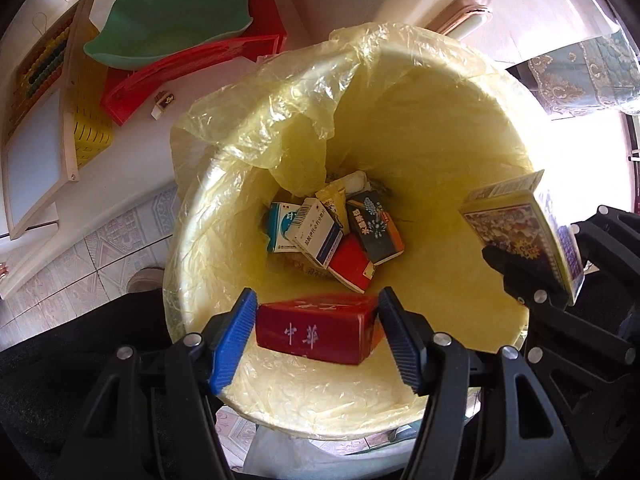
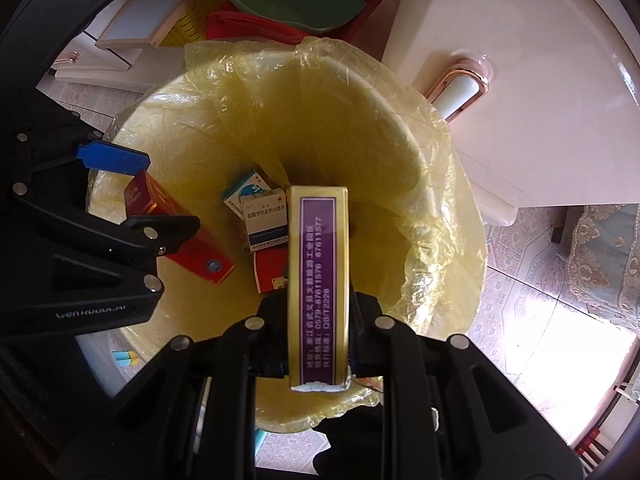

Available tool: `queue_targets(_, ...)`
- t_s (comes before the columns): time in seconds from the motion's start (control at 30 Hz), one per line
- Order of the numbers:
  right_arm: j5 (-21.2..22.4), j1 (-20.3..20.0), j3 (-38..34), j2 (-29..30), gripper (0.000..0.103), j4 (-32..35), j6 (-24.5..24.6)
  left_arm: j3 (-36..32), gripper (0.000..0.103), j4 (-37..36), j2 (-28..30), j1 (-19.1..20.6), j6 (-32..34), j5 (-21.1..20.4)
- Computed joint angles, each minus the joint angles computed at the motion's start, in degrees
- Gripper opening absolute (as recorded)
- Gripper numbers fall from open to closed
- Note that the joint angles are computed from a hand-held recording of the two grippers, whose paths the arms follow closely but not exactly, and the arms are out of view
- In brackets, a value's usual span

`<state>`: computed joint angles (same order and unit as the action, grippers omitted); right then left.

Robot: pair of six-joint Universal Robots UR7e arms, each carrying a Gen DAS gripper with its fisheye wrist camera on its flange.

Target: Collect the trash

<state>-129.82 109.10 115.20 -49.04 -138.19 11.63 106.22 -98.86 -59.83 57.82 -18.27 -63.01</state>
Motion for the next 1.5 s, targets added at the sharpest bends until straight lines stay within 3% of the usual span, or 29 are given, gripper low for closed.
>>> queue_targets(0.3,3.8,-1.0,0.2,-0.7,0.020,-0.5,-0.8,0.3,0.059,0.1,-0.2,0.3,-0.4,0.5)
queue_targets(0.73,3.8,-0.3,0.0,0.2,0.020,-0.6,-1.0,0.3,0.059,0.8,0.6,0.2,-0.2,0.8)
queue_targets(0.77,3.7,-0.3,-0.2,0.6,0.024,-0.6,-0.9,0.3,0.059,1.0,0.6,0.2,-0.2,0.8)
queue_targets(0.9,3.8,-0.3,0.0,1.0,0.058,-1.2,-0.9,0.3,0.065,1.9,1.1,-0.2,-0.7,1.9)
queue_targets(1.07,3.6,-0.2,0.0,1.4,0.058,-1.5,-0.5,-0.1,0.075,2.4,1.2,0.3,-1.5,2.4)
queue_targets(1.5,3.1,-0.6,0.1,0.3,0.061,-0.2,0.8,0.5,0.081,1.5,0.3,0.1,-1.1,2.4)
